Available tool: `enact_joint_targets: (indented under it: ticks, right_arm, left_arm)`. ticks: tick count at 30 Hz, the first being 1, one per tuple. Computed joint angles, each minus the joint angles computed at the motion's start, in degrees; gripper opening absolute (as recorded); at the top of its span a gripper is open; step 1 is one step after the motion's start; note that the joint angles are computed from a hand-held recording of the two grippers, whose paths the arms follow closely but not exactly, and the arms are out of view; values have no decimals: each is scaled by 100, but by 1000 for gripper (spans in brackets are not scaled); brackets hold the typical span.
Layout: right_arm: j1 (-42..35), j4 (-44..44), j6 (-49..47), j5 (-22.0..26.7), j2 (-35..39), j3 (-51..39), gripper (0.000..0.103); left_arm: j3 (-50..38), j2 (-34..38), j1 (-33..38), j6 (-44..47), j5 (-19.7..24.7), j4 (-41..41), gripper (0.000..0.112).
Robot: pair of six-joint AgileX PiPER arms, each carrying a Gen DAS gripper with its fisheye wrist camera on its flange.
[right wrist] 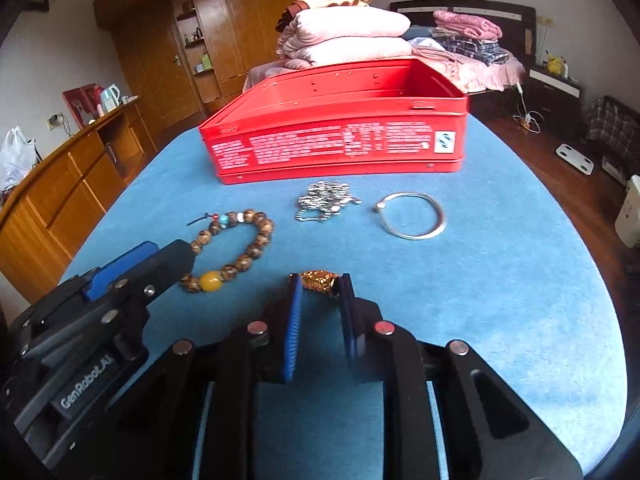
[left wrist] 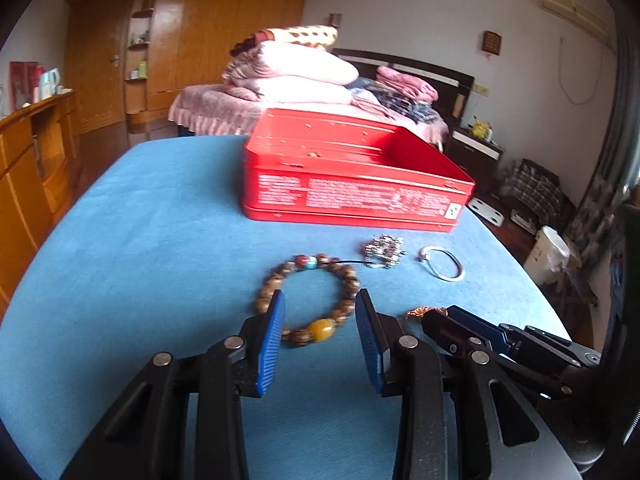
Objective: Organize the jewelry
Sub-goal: 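Grasp the gold pendant with the right tool while the left tool closes beside the wooden bracelet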
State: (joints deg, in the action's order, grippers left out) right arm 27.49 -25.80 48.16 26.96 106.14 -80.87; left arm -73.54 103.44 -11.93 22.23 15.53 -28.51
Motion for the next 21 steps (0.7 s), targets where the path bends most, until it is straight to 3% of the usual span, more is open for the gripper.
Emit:
enact_joint_targets:
  ticks: [6,9,13,17,21]
  right_arm:
    - [-218,-68,125,-259,-280,489,17]
    - [-283,-87,177,-388,-355,641,17]
    - [-319,-61,169,-495,-402,744,17]
    - [-316,45,31,-505,-438,772,18]
    - [-289,337,-350,-472,-547,884,18]
  left_arm:
    - [-492,402,-278,-692,341,787,35]
    - [-616,486,-391,-1362,395,1467,29]
    - [-790,600,-428,-1726,543,1781,12]
    - [-730,570,-307,-1419,539,1325,0]
    - [-454,401,-225,-1197,410,1049,0]
